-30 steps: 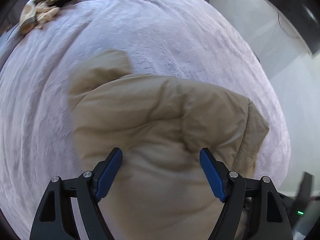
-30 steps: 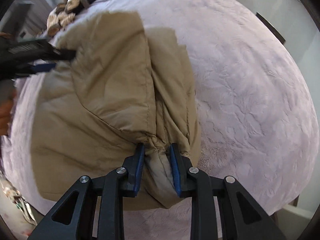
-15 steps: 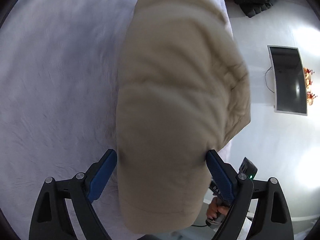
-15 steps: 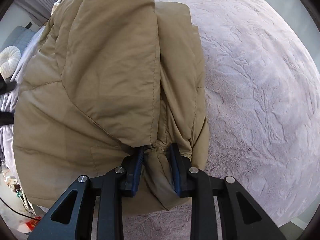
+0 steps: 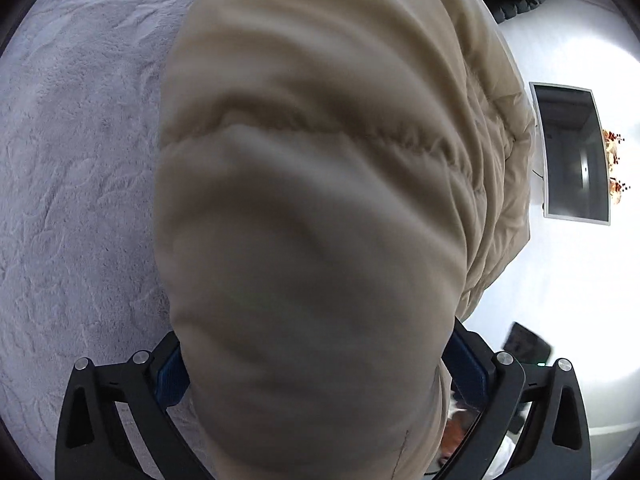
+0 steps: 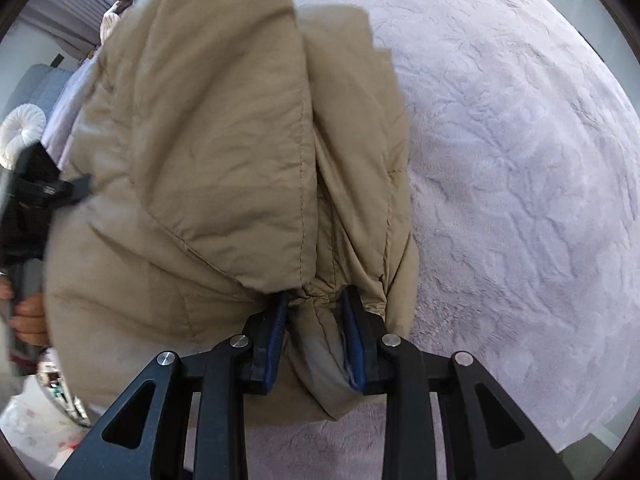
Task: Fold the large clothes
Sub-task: 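Lift the coat with both tools and fold it over onto itself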
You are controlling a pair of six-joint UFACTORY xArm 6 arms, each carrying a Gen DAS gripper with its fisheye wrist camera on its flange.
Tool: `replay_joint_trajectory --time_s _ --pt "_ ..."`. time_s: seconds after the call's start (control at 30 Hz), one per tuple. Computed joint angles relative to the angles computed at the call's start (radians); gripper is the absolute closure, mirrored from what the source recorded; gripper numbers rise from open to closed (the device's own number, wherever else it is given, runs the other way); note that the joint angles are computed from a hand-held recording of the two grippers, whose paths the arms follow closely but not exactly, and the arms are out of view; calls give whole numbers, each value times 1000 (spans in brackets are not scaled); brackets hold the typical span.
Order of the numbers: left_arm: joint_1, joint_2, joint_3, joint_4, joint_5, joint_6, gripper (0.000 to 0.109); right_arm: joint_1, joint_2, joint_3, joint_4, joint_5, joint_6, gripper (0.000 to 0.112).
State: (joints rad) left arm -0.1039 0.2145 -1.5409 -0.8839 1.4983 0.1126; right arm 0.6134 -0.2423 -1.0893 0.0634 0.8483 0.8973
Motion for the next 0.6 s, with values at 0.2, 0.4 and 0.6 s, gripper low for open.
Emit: replay_joint_trajectory --time_s 0.2,0.4,0.6 --pt "-34 -20 -12 66 -21 -19 6 -77 -145 80 49 -71 -22 28" --pt "-77 -11 -57 147 -23 -24 6 -187 -43 23 319 -68 -294 23" --pt "-77 21 -88 131 -17 -24 6 -236 77 -24 479 -47 -506 10"
